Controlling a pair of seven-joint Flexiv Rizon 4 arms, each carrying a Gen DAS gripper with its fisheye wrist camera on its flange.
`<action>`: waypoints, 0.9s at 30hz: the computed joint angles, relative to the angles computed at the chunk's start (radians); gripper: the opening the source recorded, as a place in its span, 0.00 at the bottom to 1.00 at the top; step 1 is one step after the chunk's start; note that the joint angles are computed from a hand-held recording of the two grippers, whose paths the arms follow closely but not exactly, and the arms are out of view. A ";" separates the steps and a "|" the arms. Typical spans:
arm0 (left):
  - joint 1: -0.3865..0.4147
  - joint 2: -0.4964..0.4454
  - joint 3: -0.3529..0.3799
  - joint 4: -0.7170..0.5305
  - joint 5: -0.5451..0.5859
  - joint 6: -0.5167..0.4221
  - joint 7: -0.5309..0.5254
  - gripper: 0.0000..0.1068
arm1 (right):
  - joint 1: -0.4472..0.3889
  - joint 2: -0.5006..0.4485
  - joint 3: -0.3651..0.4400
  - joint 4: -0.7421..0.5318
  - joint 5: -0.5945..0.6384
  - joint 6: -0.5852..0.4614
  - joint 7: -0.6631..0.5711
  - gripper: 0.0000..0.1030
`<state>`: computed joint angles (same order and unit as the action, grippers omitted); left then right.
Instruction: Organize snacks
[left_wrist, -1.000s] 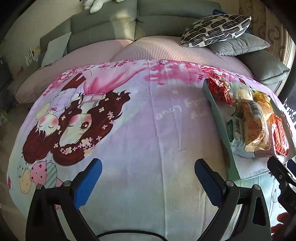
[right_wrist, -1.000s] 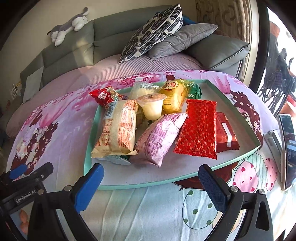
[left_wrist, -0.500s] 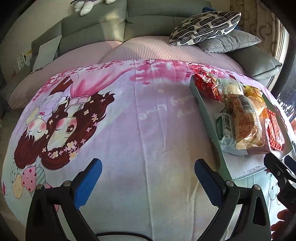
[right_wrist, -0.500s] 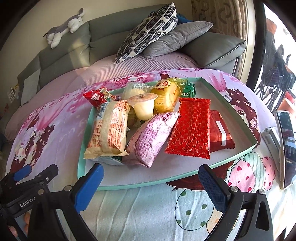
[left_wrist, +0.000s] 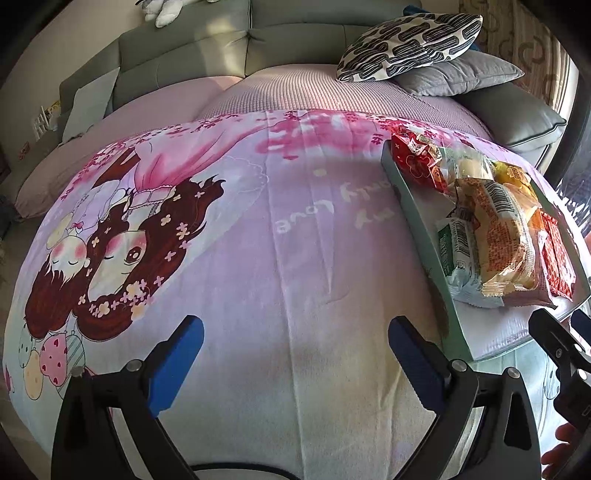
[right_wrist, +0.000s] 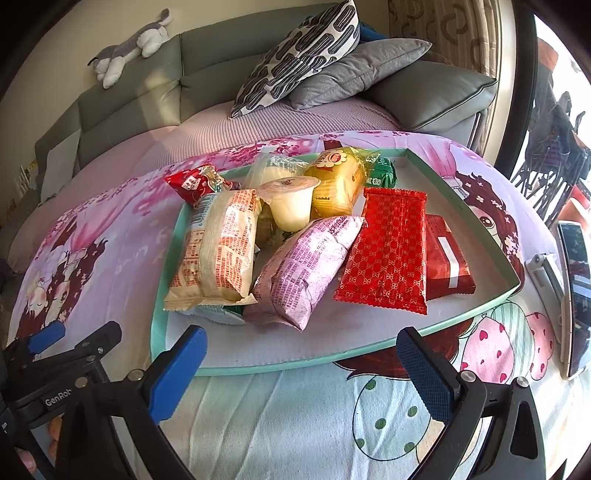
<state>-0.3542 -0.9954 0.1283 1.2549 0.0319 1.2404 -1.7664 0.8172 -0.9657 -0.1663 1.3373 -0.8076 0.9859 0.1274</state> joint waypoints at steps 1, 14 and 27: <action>0.001 0.000 -0.001 0.001 0.000 0.004 0.000 0.94 | -0.001 -0.001 0.003 -0.002 0.001 -0.002 -0.004 1.00; -0.012 -0.005 0.017 -0.013 0.014 -0.012 -0.017 0.94 | -0.003 0.004 0.005 0.010 0.004 0.002 0.000 1.00; -0.021 -0.007 0.031 -0.032 0.048 -0.047 -0.038 0.94 | -0.006 0.005 0.010 0.010 0.010 -0.002 -0.007 1.00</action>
